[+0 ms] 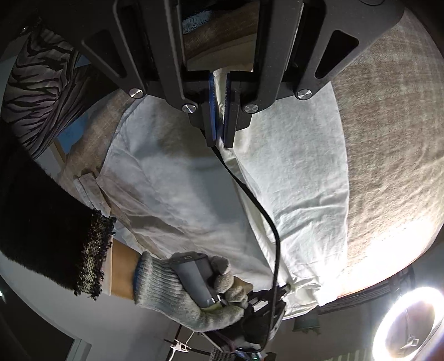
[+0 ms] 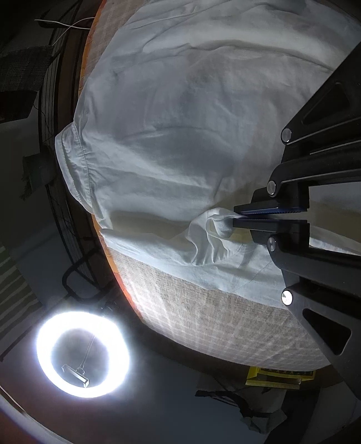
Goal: Fold small clothes
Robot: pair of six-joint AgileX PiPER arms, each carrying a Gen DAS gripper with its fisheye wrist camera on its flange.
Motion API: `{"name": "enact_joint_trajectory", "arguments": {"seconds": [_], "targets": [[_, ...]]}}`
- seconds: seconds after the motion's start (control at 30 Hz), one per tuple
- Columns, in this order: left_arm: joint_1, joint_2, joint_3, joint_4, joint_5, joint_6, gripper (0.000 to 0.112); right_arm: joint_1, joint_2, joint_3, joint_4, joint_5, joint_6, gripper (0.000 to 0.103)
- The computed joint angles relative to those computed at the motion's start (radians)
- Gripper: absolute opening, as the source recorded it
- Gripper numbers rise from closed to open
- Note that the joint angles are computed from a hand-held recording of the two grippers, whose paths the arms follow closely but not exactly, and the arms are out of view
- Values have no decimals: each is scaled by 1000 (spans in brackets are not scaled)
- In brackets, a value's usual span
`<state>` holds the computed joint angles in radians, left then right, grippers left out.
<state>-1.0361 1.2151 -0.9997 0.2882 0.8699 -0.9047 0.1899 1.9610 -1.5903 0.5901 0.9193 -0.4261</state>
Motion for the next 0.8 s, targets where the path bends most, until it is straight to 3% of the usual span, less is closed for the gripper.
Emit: {"name": "enact_joint_trajectory", "arguments": {"seconds": [0.13, 0.2, 0.27, 0.33, 0.53, 0.67, 0.8], "targets": [[-10, 14, 1, -6, -5, -4, 3, 1, 1, 12, -33, -15, 3, 0], [-12, 8, 9, -36, -13, 13, 12, 4, -10, 28, -55, -27, 5, 3], [-22, -17, 26, -56, -19, 25, 26, 3, -23, 40, -89, -33, 17, 14], [-61, -62, 50, -41, -10, 8, 26, -11, -60, 69, -103, -48, 5, 30], [-220, -208, 113, 83, 64, -158, 26, -119, -242, 187, -34, -21, -106, 31], [-322, -269, 125, 235, 174, -351, 26, -239, -392, 293, 72, 41, -215, 35], [-300, -291, 116, 280, 204, -393, 26, -375, -520, 368, 133, 119, -305, 37]]}}
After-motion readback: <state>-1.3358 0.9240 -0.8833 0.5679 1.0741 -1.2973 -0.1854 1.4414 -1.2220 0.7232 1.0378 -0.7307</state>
